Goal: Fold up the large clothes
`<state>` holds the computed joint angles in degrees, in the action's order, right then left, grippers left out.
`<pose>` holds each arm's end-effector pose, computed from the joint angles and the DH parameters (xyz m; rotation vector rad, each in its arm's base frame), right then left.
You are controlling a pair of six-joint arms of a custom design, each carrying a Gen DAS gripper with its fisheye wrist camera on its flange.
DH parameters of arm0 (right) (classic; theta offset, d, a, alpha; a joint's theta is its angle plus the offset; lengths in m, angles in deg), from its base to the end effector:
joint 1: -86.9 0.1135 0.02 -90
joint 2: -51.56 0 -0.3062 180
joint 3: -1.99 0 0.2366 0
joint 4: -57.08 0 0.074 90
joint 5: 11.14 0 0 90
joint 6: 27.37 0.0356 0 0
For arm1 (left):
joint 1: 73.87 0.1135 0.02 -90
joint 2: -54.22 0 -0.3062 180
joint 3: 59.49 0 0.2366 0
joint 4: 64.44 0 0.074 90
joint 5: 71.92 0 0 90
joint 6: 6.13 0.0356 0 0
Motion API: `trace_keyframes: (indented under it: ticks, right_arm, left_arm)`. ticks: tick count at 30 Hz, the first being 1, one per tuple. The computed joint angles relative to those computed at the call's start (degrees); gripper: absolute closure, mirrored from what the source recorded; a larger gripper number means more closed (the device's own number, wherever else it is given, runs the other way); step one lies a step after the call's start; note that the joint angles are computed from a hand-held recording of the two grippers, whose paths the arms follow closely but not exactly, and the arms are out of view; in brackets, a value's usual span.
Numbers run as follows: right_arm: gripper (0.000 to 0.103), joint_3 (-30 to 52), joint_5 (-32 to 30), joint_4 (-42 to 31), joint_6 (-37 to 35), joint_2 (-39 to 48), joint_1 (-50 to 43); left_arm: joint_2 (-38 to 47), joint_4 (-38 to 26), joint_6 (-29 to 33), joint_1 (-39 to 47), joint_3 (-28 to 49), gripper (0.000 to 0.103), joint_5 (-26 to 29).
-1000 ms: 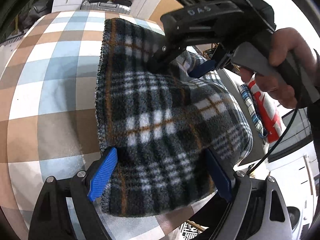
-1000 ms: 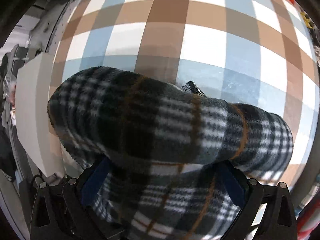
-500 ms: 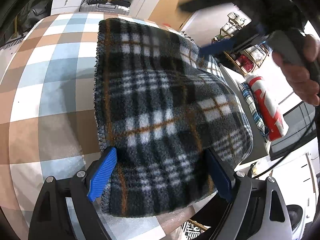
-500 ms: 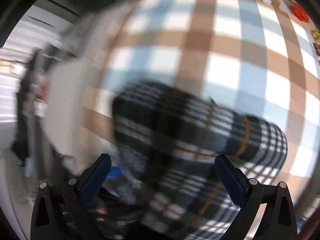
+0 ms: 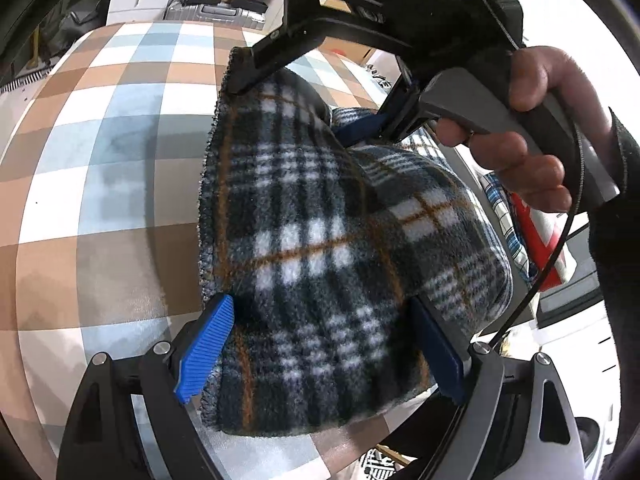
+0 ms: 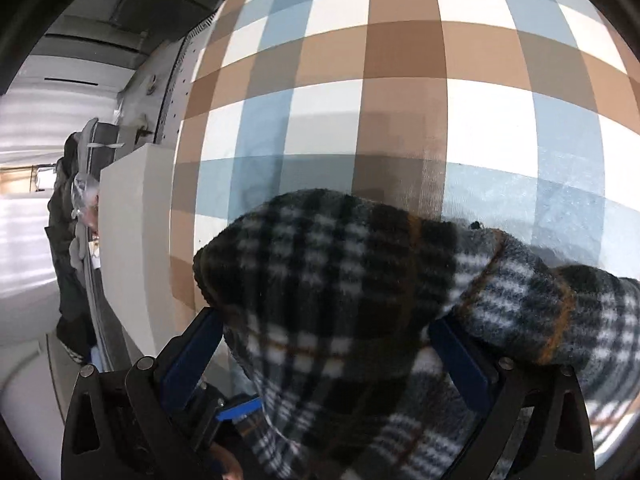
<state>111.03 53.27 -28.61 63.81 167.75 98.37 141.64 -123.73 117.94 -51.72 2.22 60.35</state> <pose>0.3739 0.0916 0.2528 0.2498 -2.9612 -0.6627 0.2203 0.0638 0.2168 0.3133 2.5784 -0.8321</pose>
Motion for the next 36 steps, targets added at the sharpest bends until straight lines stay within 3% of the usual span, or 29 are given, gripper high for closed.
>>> trace_keyframes:
  ticks: [4,8,10,13,17,20,25,36]
  right_arm:
    - [0.000,-2.9,3.0,3.3,0.3,-1.6,1.9]
    - [0.000,-11.1,7.8,12.0,1.4,-8.9,4.7]
    - [0.000,-11.3,5.7,9.5,-1.9,-12.6,3.5]
    - [0.000,-11.1,-4.5,2.4,-8.2,-19.5,-2.9]
    - [0.000,-11.3,-4.6,-10.5,-21.8,-25.0,-8.5]
    - [0.000,-18.6,-4.8,-14.7,-30.7,-27.8,-12.2]
    - [0.000,-31.4,-7.4,-7.2,-30.5,-25.4,-16.0]
    - [0.000,-32.0,-6.9,-2.6,-23.9,-22.4,-13.0]
  left_arm:
    - [0.0,0.0,0.2,0.4,0.0,0.017,-0.2]
    - [0.5,-1.4,1.9,1.6,-0.1,0.017,0.6]
    - [-0.4,-1.5,3.4,1.8,-0.9,0.017,0.2]
    - [-1.7,-1.0,3.9,2.0,-2.0,0.017,-0.1]
    - [-0.7,-2.2,3.2,1.8,-0.9,0.017,0.3]
    - [-0.4,-2.0,2.8,1.7,-0.7,0.017,0.3]
    - [-0.9,-0.9,2.6,1.4,-1.2,0.017,-0.2]
    - [-0.4,-1.7,1.5,1.1,-0.4,0.016,-0.4]
